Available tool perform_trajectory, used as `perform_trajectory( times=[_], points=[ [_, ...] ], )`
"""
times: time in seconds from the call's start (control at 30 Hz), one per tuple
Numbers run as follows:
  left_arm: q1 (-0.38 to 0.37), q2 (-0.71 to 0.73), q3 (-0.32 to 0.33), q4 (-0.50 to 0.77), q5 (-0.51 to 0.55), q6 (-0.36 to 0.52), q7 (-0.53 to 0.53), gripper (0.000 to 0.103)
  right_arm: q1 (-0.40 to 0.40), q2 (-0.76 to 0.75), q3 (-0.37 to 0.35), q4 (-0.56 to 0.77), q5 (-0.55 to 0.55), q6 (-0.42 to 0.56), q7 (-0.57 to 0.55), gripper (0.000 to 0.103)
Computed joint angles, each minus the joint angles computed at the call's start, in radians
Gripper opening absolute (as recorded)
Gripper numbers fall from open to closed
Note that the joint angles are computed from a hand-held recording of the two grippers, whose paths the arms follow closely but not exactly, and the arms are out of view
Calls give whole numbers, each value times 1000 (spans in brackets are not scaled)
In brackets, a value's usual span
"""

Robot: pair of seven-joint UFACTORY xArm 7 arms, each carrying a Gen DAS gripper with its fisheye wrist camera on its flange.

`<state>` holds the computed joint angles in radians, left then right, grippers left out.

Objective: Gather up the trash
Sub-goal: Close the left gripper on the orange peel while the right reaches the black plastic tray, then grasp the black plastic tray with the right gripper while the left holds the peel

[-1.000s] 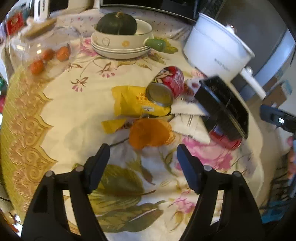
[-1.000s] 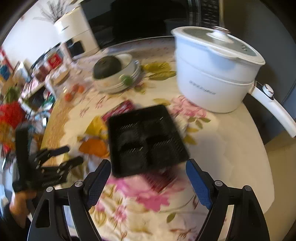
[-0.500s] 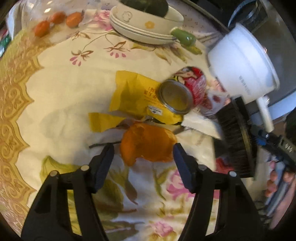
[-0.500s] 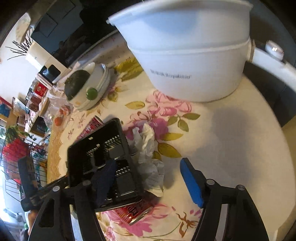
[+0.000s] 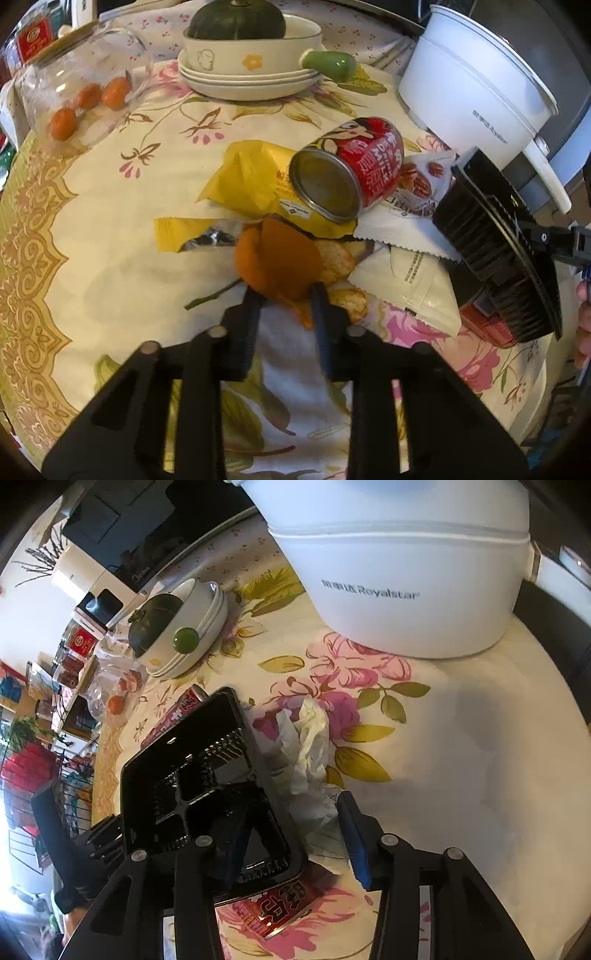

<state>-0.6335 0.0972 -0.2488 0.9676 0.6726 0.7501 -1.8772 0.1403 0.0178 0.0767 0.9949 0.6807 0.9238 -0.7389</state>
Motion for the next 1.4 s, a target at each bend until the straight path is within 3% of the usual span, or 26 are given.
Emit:
perform_trajectory(
  times=[0.1,0.2,0.4,0.63,0.7,0.73,0.8,0.87,1.13,1.3,1.33,1.4],
  points=[
    [4,-16,1,-26,0,-37,-22,23,-2,-15,-3,-4,11,1,-2,47],
    [8,-20,-3,-33,-2,-45,-15,22,-4,-17,-7,4,24,10,35,75],
    [10,-26,-7,-43,-2,-60,-23,22,11,-53,1,-11,36,17,-39,85],
    [11,-28,-12,-46,-9,-63,-4,23,77,-80,29,-71,-119,-116,-54,85],
    [16,-36,-13,-56,-33,-94,20,34,89,-76,32,-80,-147,-140,-55,80],
    [16,-38,-14,-55,-41,-91,32,40,93,-76,32,-85,-156,-145,-63,72],
    [11,-50,-22,-49,-52,-44,65,71,96,-78,23,-83,-121,-134,-102,61],
    [7,-63,-29,-51,-30,-17,60,78,95,-80,18,-79,-117,-140,-107,57],
    [23,-48,-29,-69,37,-73,1,78,74,-106,-8,-88,-73,-131,-141,56],
    [-5,-11,-17,-25,96,8,-86,77,50,-154,-38,-110,-56,-96,-169,56],
    [-8,-8,-14,-24,113,14,-110,75,44,-170,-46,-119,-57,-88,-175,56],
    [-21,2,-14,-11,140,60,-157,59,33,-198,-59,-138,-67,-76,-178,56]
  ],
)
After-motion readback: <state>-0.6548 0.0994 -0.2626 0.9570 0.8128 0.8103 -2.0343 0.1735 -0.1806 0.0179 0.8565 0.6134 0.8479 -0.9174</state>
